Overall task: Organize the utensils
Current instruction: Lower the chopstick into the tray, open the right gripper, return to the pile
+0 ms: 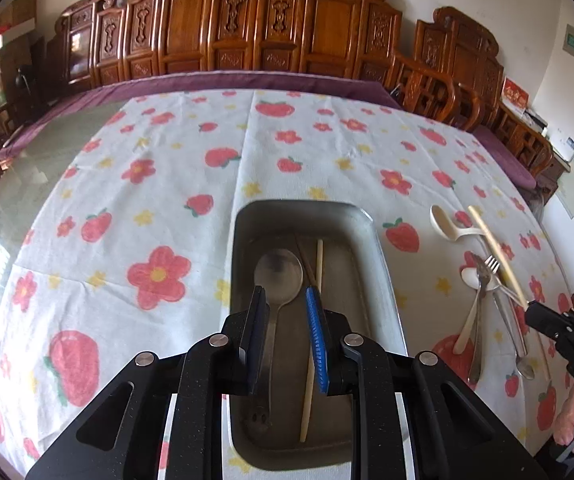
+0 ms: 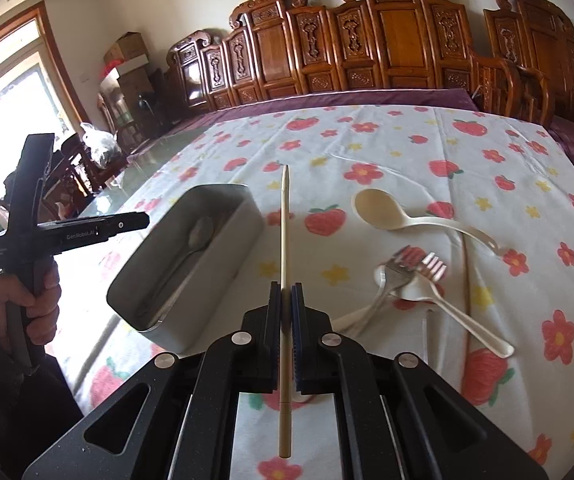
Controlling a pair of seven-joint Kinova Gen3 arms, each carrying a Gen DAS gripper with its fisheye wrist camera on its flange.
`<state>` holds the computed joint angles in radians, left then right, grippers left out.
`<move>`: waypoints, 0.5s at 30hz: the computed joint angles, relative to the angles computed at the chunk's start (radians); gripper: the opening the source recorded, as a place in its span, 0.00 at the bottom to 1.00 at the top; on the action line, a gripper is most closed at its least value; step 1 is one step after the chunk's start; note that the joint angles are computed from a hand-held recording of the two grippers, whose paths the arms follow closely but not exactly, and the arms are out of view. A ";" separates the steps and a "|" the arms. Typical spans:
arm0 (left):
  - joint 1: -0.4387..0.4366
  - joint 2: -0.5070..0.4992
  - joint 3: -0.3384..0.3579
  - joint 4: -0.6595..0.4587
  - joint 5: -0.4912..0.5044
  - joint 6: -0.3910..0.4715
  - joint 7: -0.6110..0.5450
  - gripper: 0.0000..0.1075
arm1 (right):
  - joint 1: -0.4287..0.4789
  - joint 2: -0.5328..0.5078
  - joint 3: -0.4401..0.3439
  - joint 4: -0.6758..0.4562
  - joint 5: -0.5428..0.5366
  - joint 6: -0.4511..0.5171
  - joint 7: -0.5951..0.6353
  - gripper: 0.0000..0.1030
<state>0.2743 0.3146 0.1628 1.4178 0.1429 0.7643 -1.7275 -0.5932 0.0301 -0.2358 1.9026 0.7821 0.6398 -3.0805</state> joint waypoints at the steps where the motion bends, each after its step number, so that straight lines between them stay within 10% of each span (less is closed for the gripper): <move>1: -0.007 -0.013 0.003 0.012 0.006 -0.015 -0.014 0.18 | -0.006 0.011 -0.004 -0.017 0.005 0.008 -0.001 0.06; 15: -0.096 -0.050 0.001 0.057 0.084 -0.086 -0.144 0.21 | -0.114 0.214 0.081 -0.274 -0.113 0.002 0.128 0.06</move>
<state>0.1785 0.2649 0.1633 1.4747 0.2266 0.6785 -1.8720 -0.7076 0.2445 -0.1550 1.6286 0.6689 0.6416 -2.9529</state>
